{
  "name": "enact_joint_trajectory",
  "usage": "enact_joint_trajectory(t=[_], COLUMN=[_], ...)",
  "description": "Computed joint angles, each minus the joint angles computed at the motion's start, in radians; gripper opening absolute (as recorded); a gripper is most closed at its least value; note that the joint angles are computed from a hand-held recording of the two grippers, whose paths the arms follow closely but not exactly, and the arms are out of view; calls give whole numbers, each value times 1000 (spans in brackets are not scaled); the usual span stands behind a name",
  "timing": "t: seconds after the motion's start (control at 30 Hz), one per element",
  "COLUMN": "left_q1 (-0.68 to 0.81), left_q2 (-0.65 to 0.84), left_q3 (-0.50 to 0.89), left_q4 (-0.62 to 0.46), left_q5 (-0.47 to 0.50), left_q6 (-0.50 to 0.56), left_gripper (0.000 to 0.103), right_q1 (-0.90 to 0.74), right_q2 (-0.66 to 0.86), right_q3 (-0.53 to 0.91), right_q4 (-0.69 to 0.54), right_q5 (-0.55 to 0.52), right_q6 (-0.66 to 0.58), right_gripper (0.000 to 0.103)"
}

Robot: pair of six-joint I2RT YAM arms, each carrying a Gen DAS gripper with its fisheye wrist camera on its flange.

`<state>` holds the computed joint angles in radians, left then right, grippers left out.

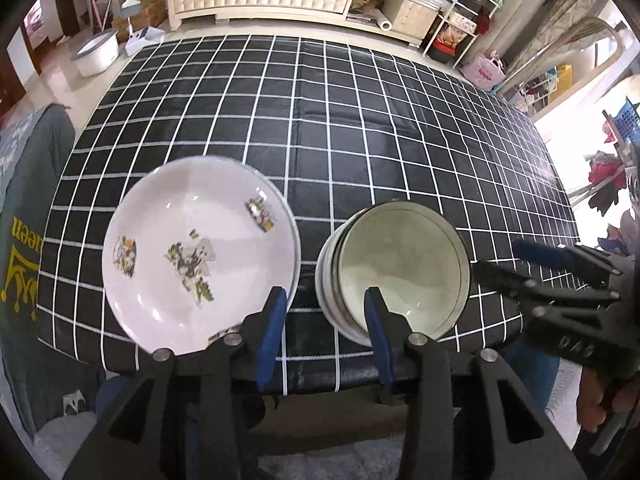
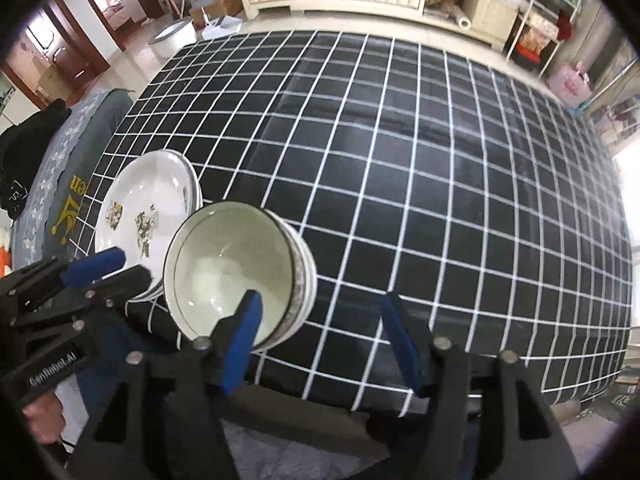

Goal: Organize plates and bowls
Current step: 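Lower the green-patterned bowl into the nested bowls and open both grippers, then grasp the rim of the nested bowl stack with both grippers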

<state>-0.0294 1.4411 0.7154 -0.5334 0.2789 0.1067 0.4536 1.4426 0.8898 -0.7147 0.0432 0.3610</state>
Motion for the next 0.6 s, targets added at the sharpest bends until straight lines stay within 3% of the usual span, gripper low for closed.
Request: enact_joint_trajectory(t=[0.27, 0.6], left_q1=[115, 72], left_q2=[-65, -13], left_q3=[-103, -189], left_q4=[11, 136], left_q5=[118, 155], left_q6=[20, -50], left_gripper=[39, 39], right_q1=[-32, -68], right_q2=[48, 75], right_q3=[-71, -133], right_q4=[115, 235], right_q5=[-57, -129], right_q6=[4, 39], right_gripper=[70, 70])
